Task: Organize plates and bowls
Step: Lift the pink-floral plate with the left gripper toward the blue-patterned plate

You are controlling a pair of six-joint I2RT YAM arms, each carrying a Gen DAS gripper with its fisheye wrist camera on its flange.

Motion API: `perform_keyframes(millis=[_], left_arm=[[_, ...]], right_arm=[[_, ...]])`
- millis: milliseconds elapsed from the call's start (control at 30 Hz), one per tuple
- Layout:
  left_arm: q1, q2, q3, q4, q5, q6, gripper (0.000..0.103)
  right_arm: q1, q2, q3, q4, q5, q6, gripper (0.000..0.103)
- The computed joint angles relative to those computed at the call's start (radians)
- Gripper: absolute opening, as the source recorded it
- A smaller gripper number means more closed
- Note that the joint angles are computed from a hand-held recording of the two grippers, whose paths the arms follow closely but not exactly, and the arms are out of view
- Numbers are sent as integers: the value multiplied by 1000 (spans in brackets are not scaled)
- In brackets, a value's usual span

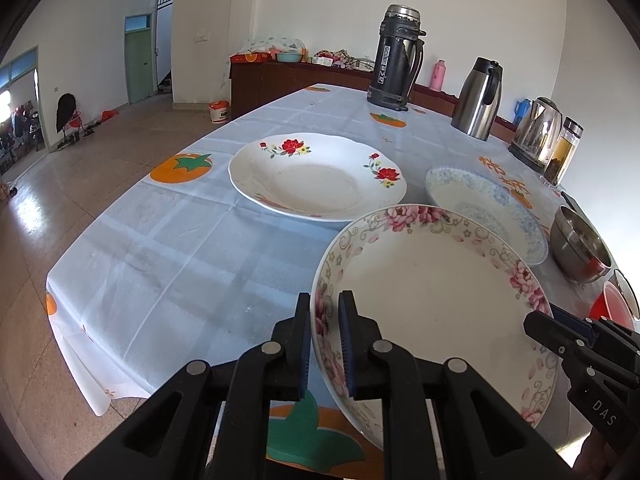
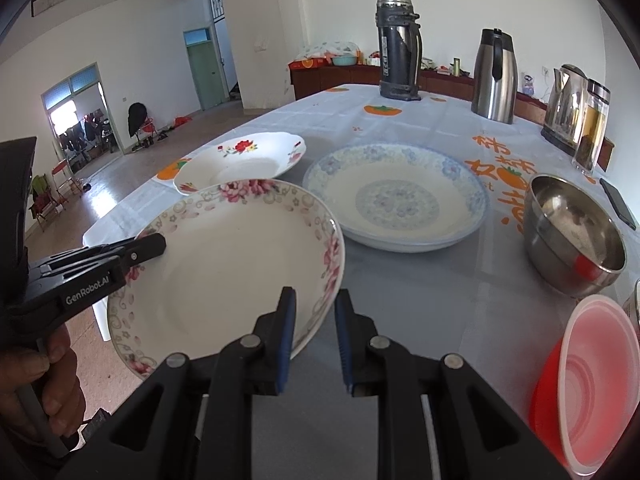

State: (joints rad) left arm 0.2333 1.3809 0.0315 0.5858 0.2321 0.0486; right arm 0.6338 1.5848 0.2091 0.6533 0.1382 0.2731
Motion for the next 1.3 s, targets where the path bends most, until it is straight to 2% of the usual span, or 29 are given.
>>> perform_keyframes(millis=[967, 1300], left_arm=[[-101, -265, 11, -187, -65, -32, 15], [-157, -297, 24, -204, -94, -49, 15]], right_arm=[[-2, -152, -80, 13, 38, 4, 20], [-14, -214, -105, 2, 58, 5, 20]])
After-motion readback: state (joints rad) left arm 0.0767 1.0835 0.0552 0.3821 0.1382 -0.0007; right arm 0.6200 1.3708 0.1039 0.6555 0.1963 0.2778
